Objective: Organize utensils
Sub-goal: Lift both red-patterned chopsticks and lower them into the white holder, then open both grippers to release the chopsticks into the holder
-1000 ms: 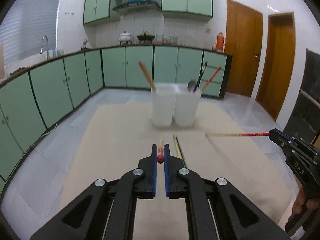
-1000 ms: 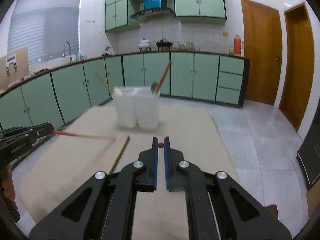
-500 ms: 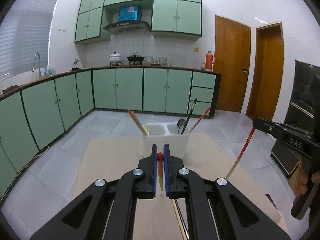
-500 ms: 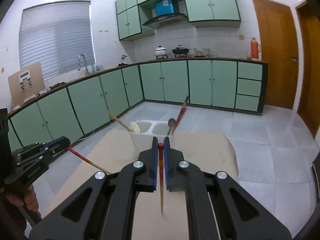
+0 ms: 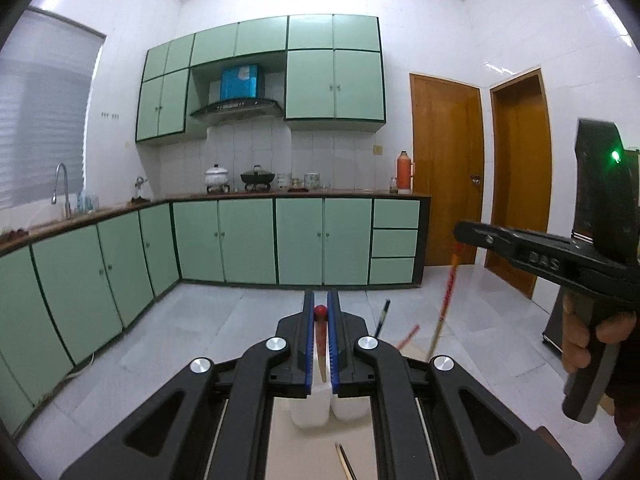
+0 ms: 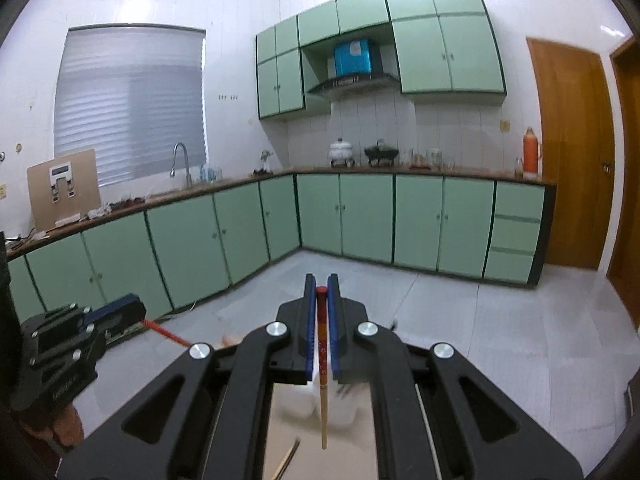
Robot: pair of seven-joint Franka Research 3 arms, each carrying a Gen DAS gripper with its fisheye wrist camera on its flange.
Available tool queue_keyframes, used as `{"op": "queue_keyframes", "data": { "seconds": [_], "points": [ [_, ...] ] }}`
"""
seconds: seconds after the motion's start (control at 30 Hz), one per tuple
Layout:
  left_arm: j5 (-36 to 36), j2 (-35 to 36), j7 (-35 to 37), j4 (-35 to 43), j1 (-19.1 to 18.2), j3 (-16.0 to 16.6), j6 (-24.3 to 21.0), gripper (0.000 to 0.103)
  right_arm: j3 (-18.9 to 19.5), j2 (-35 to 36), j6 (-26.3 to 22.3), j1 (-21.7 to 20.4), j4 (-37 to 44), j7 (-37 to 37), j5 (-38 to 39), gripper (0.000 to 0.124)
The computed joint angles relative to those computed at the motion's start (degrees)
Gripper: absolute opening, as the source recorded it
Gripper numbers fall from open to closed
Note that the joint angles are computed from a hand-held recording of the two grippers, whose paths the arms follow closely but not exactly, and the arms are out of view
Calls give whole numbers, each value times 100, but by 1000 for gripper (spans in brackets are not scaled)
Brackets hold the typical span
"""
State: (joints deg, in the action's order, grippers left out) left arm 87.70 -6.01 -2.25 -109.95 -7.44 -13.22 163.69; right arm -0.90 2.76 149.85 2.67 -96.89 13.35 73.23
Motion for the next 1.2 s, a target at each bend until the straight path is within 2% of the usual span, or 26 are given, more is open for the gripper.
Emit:
{"op": "queue_keyframes", "data": {
  "seconds": [0.23, 0.43, 0.57, 0.63, 0.73, 0.87, 0.93, 1.0, 1.03, 1.1, 1.2],
  "points": [
    [-861, 927, 1083, 893, -54, 263, 68, 6, 358, 1266, 463, -69, 1497, 568, -328, 5],
    [-1766, 1635, 1901, 1444, -247, 549, 88, 6, 579, 2249, 750, -63, 2387, 1400, -1226, 5],
    [-2305, 1969, 2384, 1647, -395, 730, 84, 6, 679, 2568, 710, -67, 2558, 1884, -1791, 5],
    [-2647, 2099, 2703, 1701, -426, 770, 123, 6, 685, 2659, 523, -92, 2569, 2146, -2138, 6],
    [-3068, 2195, 3035, 1712, -461, 848, 229, 6, 859, 2569, 702, -194, 2279, 2138, -2329, 7],
    [-2773, 2050, 2681, 1567, -666, 1108, 386, 20, 1167, 2305, 969, -461, 1866, 1788, -1990, 13],
    [-2547, 1945, 2451, 1483, -721, 1158, 402, 25, 1288, 2091, 1113, -595, 1613, 1455, -1627, 23],
    [-2217, 1793, 2135, 1364, -744, 1167, 414, 35, 1373, 1864, 1192, -725, 1361, 1033, -1131, 32],
    [-1938, 1685, 1866, 1281, -761, 1181, 435, 39, 1406, 1696, 1220, -802, 1176, 744, -780, 39],
    [-1268, 1424, 1189, 1075, -759, 1159, 418, 52, 1429, 1380, 1237, -924, 823, 141, -84, 44],
    [-262, 992, 118, 679, -696, 1012, 266, 60, 1366, 815, 1226, -1043, 137, -946, 1063, 60]
  ]
}}
